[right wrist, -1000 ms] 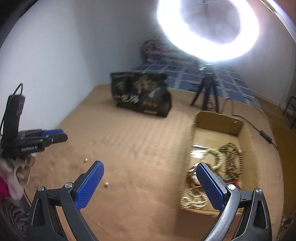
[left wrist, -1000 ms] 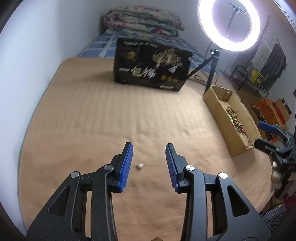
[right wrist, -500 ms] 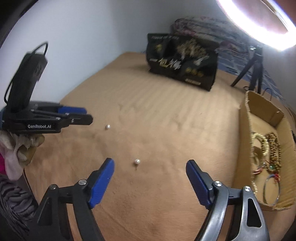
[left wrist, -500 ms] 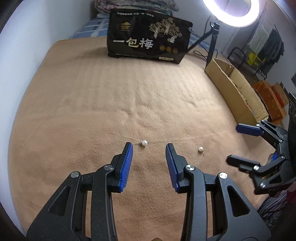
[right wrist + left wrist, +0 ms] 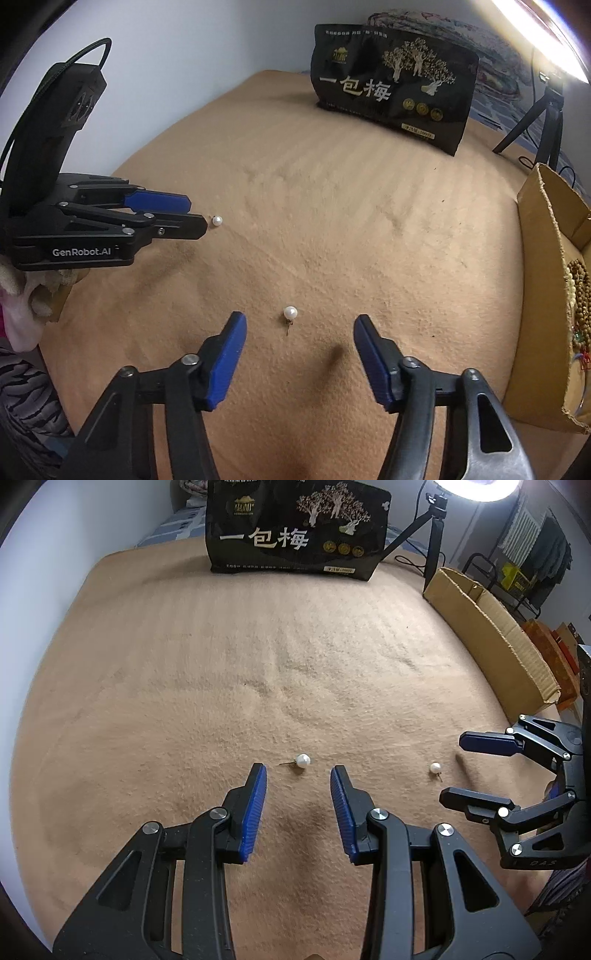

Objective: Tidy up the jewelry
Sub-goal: 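Move both tools back over the loose pearls on the blanket, then grasp a loose pearl with the right gripper while the left grasps another pearl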

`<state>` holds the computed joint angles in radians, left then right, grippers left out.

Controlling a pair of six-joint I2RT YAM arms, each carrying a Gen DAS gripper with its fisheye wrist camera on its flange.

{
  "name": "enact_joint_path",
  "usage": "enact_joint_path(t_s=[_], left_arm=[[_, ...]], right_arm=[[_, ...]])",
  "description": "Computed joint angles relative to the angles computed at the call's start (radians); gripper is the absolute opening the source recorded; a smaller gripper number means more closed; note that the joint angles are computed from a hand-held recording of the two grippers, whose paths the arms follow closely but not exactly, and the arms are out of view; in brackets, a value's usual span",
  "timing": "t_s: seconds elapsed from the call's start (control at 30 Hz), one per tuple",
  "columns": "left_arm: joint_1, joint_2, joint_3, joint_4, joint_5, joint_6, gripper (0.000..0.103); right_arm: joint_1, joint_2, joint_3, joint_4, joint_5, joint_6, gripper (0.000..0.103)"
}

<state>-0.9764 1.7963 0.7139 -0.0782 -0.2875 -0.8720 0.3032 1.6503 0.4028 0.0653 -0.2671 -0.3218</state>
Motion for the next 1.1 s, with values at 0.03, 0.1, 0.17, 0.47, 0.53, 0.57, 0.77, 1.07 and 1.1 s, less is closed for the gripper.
enact_joint_path(t_s=[0.03,0.1,0.17,0.47,0.53,0.57,0.77,1.07,1.1], left_arm=[[0.000,0.005,0.003,0.000,-0.002,0.001,0.036],[0.000,0.017,0.011,-0.001,-0.004,0.005,0.032],[0.006,0.029,0.019,0.000,-0.003,0.011,0.031],[0.020,0.081,0.049,0.008,-0.001,0.033,0.024],[0.021,0.084,0.053,0.006,-0.002,0.036,0.024],[0.022,0.085,0.055,0.006,-0.001,0.038,0.024],[0.024,0.096,0.064,0.001,-0.006,0.044,0.018],[0.022,0.099,0.064,0.003,-0.013,0.044,0.018],[0.022,0.097,0.063,0.004,-0.013,0.044,0.018]], right_arm=[[-0.003,0.009,0.003,0.003,-0.005,-0.001,0.057],[-0.005,0.026,0.008,0.010,-0.011,-0.001,0.054],[-0.001,0.034,0.011,0.011,-0.013,0.000,0.051],[0.055,0.075,0.012,0.059,0.020,0.005,0.043],[0.056,0.079,0.013,0.061,0.019,0.005,0.041],[0.055,0.080,0.013,0.060,0.016,0.004,0.041],[0.057,0.095,0.022,0.063,0.007,0.003,0.033],[0.087,0.097,0.014,0.085,0.050,0.009,0.017],[0.089,0.098,0.016,0.086,0.056,0.010,0.013]])
